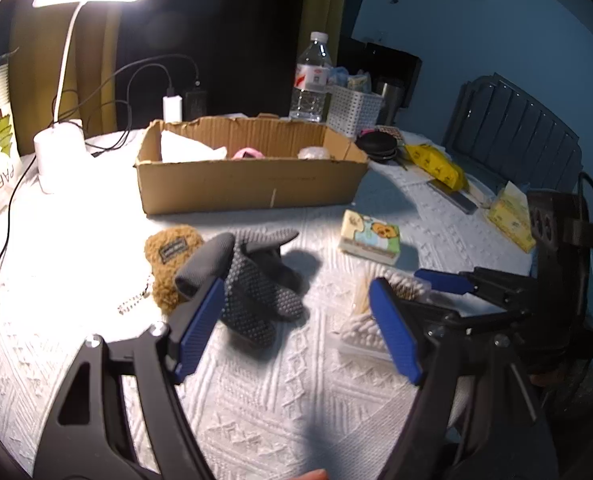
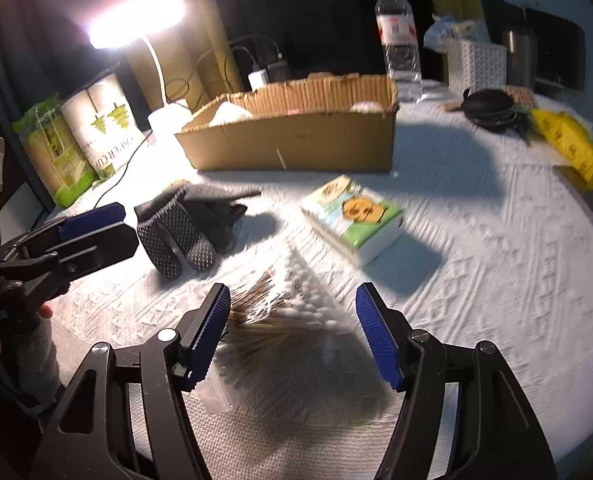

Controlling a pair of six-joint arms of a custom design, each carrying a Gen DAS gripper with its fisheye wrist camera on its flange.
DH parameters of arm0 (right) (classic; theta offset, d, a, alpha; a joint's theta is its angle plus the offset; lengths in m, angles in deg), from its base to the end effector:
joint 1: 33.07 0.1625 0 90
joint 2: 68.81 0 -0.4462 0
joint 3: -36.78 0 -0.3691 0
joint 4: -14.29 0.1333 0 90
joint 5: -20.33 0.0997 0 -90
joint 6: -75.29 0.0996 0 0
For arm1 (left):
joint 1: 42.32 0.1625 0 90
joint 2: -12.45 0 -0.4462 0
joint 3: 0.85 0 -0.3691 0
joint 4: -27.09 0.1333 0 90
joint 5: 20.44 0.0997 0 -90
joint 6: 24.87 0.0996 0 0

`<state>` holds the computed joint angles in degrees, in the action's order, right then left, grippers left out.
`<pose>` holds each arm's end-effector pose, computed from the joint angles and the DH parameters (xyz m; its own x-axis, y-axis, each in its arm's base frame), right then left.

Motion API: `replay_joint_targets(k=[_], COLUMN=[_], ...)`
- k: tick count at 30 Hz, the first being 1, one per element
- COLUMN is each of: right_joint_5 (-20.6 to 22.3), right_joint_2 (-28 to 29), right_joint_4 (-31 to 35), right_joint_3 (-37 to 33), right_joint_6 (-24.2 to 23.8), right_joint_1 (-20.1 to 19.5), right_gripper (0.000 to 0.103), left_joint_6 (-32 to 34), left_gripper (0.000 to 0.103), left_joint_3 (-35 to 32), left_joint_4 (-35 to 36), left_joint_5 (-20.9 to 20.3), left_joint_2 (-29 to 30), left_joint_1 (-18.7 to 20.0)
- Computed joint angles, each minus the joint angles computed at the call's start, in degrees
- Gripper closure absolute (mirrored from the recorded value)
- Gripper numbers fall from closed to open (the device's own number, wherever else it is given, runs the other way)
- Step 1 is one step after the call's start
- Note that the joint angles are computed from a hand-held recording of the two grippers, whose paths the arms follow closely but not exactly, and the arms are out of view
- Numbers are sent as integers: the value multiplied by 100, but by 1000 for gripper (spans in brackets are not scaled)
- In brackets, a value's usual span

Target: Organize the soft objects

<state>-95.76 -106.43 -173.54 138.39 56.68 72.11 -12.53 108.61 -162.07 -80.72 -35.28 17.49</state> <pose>0.2560 -0.6019 0.0844 -0.8128 -0.2547 0.5239 -0.5032 0.7601 -0.4112 -0.1472 -0.6163 0.1595 -0.7960 0.3189 -0.5145 0.5829 0.6329 -0.5096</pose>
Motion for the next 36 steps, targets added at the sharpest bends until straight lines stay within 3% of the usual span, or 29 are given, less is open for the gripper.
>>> replay_joint_targets(k=[7,13,17,21,36], right_joint_5=[307,546,715,734,687], right_joint_2=[26,14,-112,-262,-997], right_joint_4=[9,-109,-272,-446,-976], right_joint_3=[-1,85,221,386,914], right_joint_6=[76,-165,-223,-392,-309], right_joint_1=[-69,-93,-151,-183,-660], right_gripper=[34,46,59,64,67], left_joint_6=[-24,-21,-6,26,-36], left_gripper=[27,27,27,27,27], left_joint_3=[-22,-110,-203,-335,-1379], left_joint_4=[-20,44,129,201,956], left_joint_5=[85,204,279,321,395], left_joint_2=[76,186,282,418,1209], left_joint_1=[28,-35,-97,-170,-363])
